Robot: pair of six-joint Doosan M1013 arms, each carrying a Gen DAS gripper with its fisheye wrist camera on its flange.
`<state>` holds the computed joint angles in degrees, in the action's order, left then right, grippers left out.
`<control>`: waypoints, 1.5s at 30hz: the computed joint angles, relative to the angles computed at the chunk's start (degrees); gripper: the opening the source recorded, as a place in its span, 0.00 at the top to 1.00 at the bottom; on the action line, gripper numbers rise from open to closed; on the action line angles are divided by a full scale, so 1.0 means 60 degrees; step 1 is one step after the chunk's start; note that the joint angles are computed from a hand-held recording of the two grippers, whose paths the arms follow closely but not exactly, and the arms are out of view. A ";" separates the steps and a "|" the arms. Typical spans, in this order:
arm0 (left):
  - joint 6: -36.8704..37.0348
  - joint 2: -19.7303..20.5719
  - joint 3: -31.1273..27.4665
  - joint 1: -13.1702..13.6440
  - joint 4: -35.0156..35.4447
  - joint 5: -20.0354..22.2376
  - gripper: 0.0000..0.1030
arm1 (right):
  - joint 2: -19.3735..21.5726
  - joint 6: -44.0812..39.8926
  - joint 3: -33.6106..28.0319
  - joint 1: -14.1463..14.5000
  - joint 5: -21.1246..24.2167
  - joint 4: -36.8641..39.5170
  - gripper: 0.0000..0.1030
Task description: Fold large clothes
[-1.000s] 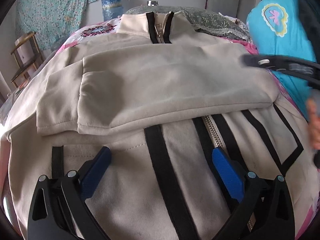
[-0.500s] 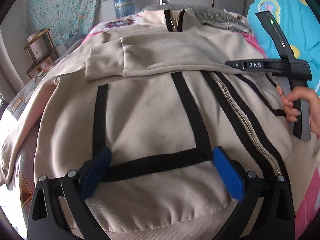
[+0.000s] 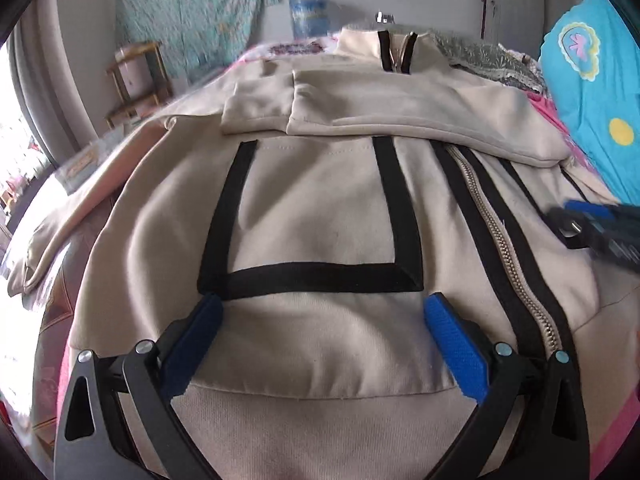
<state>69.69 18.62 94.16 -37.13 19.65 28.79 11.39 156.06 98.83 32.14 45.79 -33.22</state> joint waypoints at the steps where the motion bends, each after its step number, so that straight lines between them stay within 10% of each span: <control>1: -0.0035 0.0004 -0.0012 -0.0011 0.0061 0.0034 0.04 | -0.0061 0.0197 0.0094 0.0130 -0.0024 -0.0155 0.60; 9: 0.0192 0.0020 -0.0075 0.0022 -0.0210 0.0125 0.04 | 0.0110 0.0149 0.0059 0.0781 0.0236 -0.1080 0.58; 14: 0.0193 0.0012 -0.0067 0.0022 -0.0216 0.0118 0.04 | -0.0114 0.0323 0.0405 0.0493 -0.0694 -0.0649 0.58; 45: 0.0158 0.0010 -0.0059 0.0014 -0.0172 0.0109 0.04 | -0.0181 0.0508 0.0549 0.0530 -0.0922 -0.0643 0.57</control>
<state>70.64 18.68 93.81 -37.05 18.62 29.44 10.31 159.11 102.12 35.32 40.26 -37.08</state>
